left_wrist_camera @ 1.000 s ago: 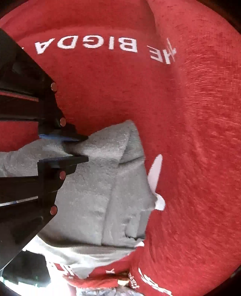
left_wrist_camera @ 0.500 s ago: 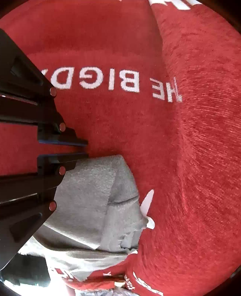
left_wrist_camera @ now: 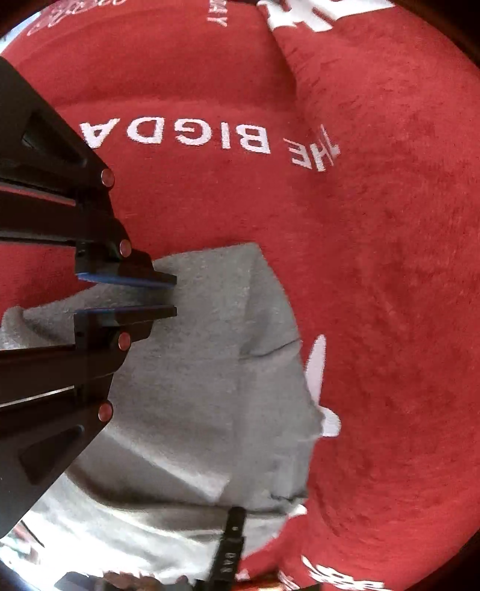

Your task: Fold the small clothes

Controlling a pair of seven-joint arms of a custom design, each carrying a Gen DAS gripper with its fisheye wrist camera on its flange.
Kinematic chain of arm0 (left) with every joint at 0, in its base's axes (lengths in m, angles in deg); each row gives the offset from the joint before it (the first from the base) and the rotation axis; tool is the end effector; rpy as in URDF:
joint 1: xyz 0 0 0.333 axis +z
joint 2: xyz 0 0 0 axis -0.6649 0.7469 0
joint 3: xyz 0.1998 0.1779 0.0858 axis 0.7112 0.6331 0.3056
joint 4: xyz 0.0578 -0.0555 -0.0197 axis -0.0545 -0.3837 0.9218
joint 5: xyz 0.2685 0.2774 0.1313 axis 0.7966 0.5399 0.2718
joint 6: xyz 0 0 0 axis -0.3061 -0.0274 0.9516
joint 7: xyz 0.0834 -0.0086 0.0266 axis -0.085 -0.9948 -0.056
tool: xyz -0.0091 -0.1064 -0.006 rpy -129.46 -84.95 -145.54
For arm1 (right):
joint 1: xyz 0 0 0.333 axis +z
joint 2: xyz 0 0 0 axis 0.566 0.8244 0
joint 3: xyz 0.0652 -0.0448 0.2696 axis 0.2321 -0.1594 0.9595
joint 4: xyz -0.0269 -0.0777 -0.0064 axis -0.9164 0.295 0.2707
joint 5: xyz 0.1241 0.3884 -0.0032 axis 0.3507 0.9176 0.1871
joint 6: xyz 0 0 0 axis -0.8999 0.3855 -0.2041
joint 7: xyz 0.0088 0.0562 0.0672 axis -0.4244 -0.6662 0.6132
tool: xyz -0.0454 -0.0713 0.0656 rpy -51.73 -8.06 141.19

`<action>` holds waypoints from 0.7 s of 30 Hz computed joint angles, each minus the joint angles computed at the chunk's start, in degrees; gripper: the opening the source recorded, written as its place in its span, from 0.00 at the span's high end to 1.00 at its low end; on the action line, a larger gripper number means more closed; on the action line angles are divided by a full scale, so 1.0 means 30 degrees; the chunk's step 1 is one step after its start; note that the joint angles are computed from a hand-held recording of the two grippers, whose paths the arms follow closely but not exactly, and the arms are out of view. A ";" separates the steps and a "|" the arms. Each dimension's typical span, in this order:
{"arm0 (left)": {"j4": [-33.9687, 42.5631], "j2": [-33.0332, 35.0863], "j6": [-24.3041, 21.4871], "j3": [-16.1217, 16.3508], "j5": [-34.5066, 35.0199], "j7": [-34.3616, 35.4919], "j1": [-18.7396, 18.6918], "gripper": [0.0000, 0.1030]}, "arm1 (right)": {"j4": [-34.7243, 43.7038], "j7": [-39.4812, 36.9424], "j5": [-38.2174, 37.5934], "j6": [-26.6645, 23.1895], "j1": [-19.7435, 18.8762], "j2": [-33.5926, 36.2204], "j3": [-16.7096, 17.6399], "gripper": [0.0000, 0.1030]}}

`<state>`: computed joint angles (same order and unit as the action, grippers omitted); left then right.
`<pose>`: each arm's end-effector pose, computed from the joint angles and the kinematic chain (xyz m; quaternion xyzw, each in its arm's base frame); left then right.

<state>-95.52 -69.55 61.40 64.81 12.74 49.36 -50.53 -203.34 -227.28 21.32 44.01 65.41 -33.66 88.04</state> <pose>0.5647 -0.2135 0.4886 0.3314 -0.9352 0.1242 0.0129 0.3396 0.3322 0.4969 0.2357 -0.9639 0.1218 0.0216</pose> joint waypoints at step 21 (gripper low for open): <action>0.0582 0.0208 0.0391 -0.0353 0.1418 -0.1397 -0.0701 0.90 | -0.7308 2.1693 -0.3182 0.2729 0.3956 -0.9535 0.6394 0.41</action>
